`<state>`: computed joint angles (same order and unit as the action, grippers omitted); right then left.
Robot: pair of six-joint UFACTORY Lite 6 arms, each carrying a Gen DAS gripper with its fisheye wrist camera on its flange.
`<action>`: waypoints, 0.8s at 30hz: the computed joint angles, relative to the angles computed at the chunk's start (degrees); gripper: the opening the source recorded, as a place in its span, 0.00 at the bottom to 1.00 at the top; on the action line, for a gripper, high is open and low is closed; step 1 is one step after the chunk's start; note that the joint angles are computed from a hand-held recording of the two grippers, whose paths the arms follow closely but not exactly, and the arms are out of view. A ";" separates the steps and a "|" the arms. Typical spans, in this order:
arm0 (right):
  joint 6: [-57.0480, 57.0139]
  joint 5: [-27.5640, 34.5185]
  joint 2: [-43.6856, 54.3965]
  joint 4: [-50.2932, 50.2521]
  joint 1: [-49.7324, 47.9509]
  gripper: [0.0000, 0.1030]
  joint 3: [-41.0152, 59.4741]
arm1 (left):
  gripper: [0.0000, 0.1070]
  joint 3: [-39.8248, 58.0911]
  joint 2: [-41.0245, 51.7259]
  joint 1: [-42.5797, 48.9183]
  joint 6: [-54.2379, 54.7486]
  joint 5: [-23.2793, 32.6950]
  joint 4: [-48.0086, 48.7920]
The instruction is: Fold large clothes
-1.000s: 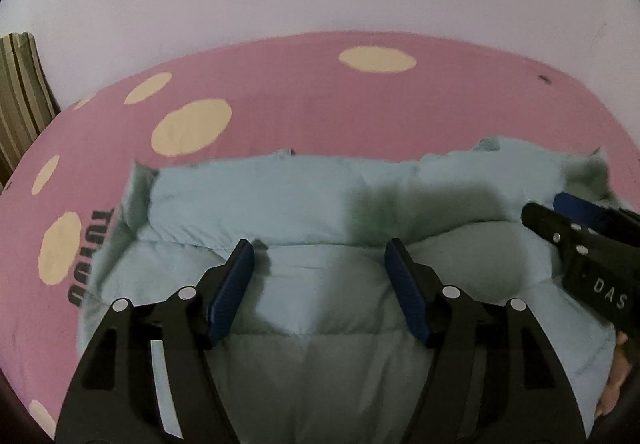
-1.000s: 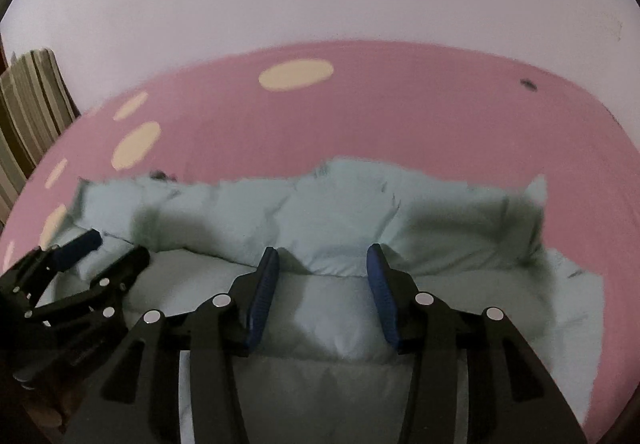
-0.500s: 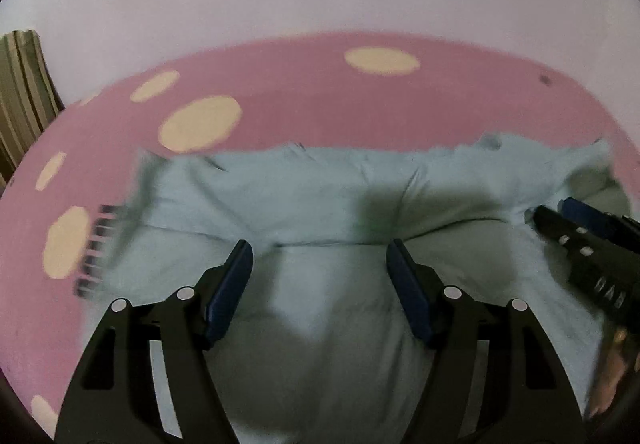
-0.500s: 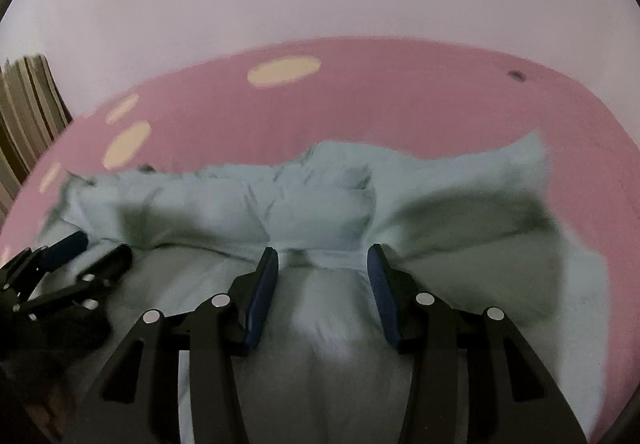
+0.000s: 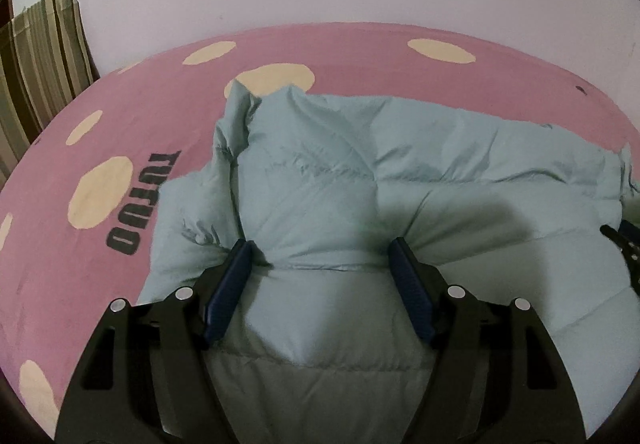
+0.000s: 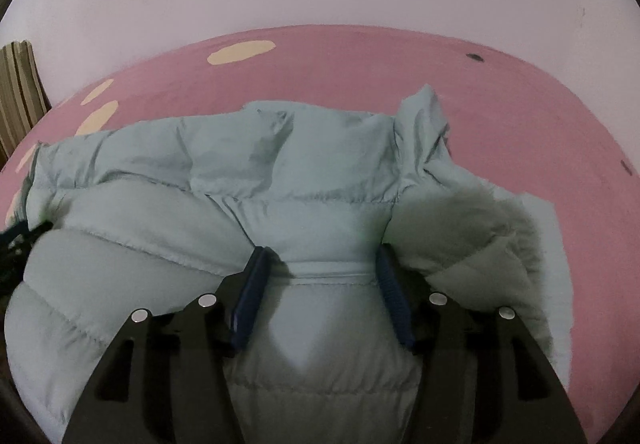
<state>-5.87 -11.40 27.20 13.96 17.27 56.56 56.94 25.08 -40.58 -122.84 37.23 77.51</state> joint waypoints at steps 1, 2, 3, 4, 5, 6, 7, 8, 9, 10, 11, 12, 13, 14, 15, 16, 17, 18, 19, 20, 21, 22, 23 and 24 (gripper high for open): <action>2.05 0.10 0.28 -1.81 -0.23 0.55 0.22 | 0.67 -0.14 0.18 0.14 -0.33 -0.41 0.21; 2.08 0.06 0.45 -1.77 -0.21 0.55 0.34 | 0.67 -0.05 0.33 0.69 -0.18 -1.20 0.20; 1.56 -0.07 0.40 -1.26 -0.16 0.55 0.24 | 0.68 0.11 0.34 1.15 0.55 -1.77 -0.18; 2.09 0.01 0.13 -1.79 -0.22 0.55 0.07 | 0.68 0.35 0.20 1.42 1.61 -1.98 -0.90; 2.54 0.28 -0.52 -2.19 -0.26 0.55 -0.32 | 0.68 0.51 -0.02 1.40 2.40 -1.76 -1.42; 3.17 0.41 -1.13 -2.82 -0.34 0.55 -0.58 | 0.67 0.18 -1.00 1.24 3.15 -1.34 -1.75; 5.32 0.29 -2.63 -4.92 -0.54 0.55 -1.55 | 0.67 -0.86 -2.81 0.99 3.92 -1.07 -2.20; 7.96 0.74 -4.33 -7.53 -0.80 0.57 -2.50 | 0.68 -2.09 -4.91 0.75 5.19 -0.94 -3.43; 12.36 1.53 -6.14 -12.14 -1.26 0.62 -3.56 | 0.68 -3.92 -7.64 0.41 6.17 -0.70 -4.72; 18.36 1.82 -9.00 -18.12 -1.74 0.66 -5.70 | 0.73 -5.36 -9.53 -0.14 6.14 -0.25 -5.42; 24.32 1.59 -11.93 -24.11 -2.39 0.72 -7.95 | 0.76 -8.80 -13.81 -0.91 5.31 0.39 -5.74; 29.86 0.68 -16.11 -30.11 -3.56 0.74 -11.31 | 0.77 -12.88 -18.64 -1.78 3.51 1.15 -5.33; 33.10 0.02 -20.36 -34.00 -5.00 0.75 -14.56 | 0.79 -16.87 -23.42 -2.63 2.16 2.33 -5.53; 38.39 -0.01 -24.07 -40.00 -6.83 0.75 -17.13 | 0.80 -19.49 -26.63 -3.12 1.83 3.24 -6.26; 44.00 -0.03 -26.18 -46.00 -8.32 0.76 -18.48 | 0.81 -22.87 -30.65 -3.58 1.49 3.86 -7.21; 49.88 -0.34 -28.00 -51.99 -10.22 0.77 -19.85 | 0.82 -26.53 -34.90 -3.54 1.10 3.13 -7.92; 55.86 -0.79 -29.41 -57.99 -12.54 0.78 -21.30 | 0.83 -29.71 -38.69 -2.79 1.19 1.08 -8.70; 61.57 -1.40 -29.49 -63.99 -14.44 0.78 -21.75 | 0.84 -32.68 -42.22 -1.61 1.12 -1.71 -9.03; 67.04 -2.27 -29.13 -69.98 -16.50 0.78 -22.02 | 0.85 -35.38 -45.25 -0.31 0.54 -4.45 -8.80; 72.49 -2.58 -28.58 -75.98 -17.89 0.78 -21.60 | 0.85 -37.71 -47.58 0.89 -0.41 -6.89 -8.37; 75.69 -2.68 -27.46 -79.58 -19.44 0.78 -21.44 | 0.85 -39.68 -49.20 1.69 -1.45 -8.72 -7.87; 76.84 -2.95 -25.91 -80.78 -20.29 0.78 -20.79 | 0.85 -40.66 -49.38 2.19 -2.89 -10.25 -6.72; 79.58 -3.79 -23.79 -83.53 -21.37 0.78 -20.10 | 0.85 -41.35 -48.87 2.60 -5.28 -12.44 -4.57; 80.97 -4.38 -22.35 -84.93 -21.92 0.78 -19.54 | 0.85 -41.67 -48.05 3.21 -8.42 -14.72 -1.41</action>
